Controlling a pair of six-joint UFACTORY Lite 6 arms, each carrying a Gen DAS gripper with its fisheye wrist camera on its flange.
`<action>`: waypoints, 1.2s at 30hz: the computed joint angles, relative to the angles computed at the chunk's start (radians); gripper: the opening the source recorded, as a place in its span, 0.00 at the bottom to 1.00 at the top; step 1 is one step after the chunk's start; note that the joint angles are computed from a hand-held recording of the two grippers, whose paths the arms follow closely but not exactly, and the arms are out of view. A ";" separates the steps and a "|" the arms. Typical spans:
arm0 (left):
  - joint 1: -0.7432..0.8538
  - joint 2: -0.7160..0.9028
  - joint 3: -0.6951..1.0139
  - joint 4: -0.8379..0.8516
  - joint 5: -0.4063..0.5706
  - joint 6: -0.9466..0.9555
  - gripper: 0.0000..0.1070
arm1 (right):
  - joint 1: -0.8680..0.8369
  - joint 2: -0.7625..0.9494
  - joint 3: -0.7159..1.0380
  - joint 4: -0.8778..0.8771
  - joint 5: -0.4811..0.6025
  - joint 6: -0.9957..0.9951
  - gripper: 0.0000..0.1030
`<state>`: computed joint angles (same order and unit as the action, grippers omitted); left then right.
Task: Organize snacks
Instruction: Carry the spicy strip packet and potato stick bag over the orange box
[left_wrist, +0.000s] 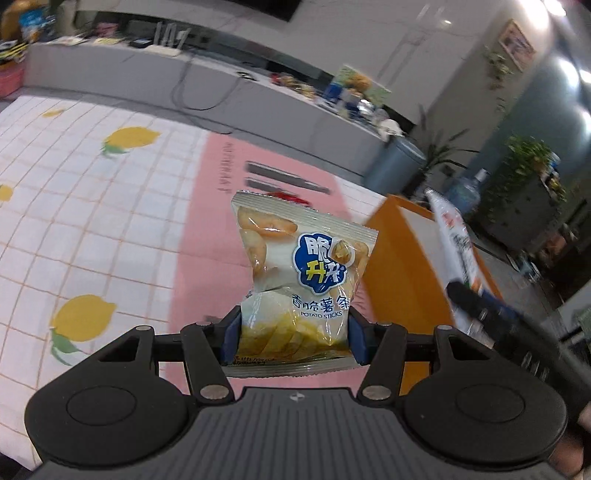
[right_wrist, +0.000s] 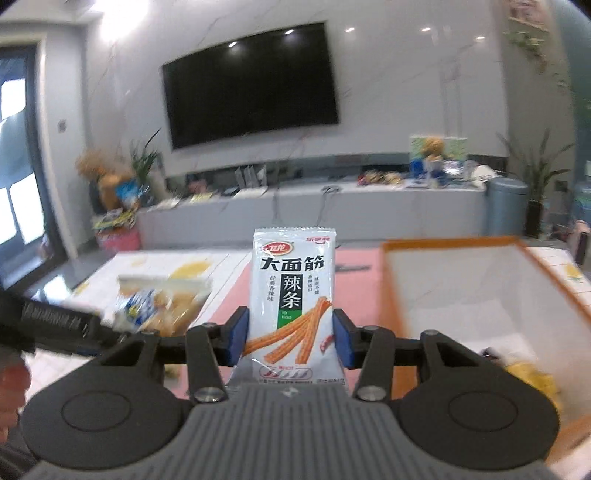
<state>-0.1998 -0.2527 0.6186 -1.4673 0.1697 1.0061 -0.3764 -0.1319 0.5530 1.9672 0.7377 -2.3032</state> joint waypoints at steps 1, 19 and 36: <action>-0.026 -0.013 -0.004 -0.004 -0.015 -0.003 0.60 | -0.038 -0.009 0.015 -0.026 0.003 0.027 0.45; -0.274 0.247 0.247 -0.508 -0.074 0.444 0.60 | -0.225 0.267 0.337 -0.217 -0.060 0.193 0.45; -0.215 0.328 0.287 -0.454 -0.002 0.410 0.60 | -0.017 0.744 0.904 -0.786 -0.363 0.941 0.46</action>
